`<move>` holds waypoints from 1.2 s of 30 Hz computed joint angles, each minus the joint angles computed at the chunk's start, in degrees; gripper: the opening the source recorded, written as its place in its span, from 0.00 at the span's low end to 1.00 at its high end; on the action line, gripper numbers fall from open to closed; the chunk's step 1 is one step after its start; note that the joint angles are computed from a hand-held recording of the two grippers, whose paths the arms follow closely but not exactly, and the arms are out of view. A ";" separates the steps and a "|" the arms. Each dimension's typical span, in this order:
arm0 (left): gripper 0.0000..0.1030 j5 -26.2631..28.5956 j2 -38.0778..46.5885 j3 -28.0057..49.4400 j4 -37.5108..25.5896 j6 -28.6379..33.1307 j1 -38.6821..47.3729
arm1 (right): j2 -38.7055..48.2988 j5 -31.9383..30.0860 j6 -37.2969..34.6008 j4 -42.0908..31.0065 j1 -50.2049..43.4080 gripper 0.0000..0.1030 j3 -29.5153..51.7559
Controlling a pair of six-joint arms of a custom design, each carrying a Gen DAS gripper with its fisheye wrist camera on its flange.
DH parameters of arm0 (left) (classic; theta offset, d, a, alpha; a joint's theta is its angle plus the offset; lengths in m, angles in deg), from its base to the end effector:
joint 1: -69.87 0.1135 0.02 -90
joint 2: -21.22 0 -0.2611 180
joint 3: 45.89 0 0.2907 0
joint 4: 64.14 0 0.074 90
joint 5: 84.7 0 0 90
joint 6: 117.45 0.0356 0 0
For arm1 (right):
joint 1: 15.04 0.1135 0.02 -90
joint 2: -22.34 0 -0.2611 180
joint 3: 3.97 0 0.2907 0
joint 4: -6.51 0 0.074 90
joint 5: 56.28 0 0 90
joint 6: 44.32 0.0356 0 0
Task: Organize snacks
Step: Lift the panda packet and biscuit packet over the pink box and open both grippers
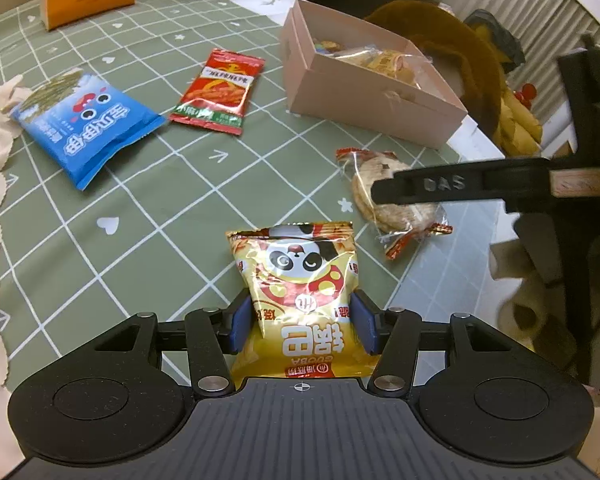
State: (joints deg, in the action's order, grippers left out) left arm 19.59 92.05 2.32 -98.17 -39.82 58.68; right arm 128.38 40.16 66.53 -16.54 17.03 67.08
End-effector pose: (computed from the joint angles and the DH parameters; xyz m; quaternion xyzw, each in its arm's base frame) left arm 0.2556 -0.0595 0.1577 0.0259 0.9508 -0.1748 0.2544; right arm 0.3311 0.2027 0.1049 -0.0784 0.9568 0.0741 0.2701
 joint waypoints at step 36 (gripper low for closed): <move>0.56 4.92 3.04 10.95 3.22 -0.91 5.05 | -17.22 -2.27 -5.63 -4.16 -3.53 0.76 -3.16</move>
State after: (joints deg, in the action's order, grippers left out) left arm 24.50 95.10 13.27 -94.94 -40.73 63.74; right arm 111.17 37.90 60.91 -20.70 13.50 63.92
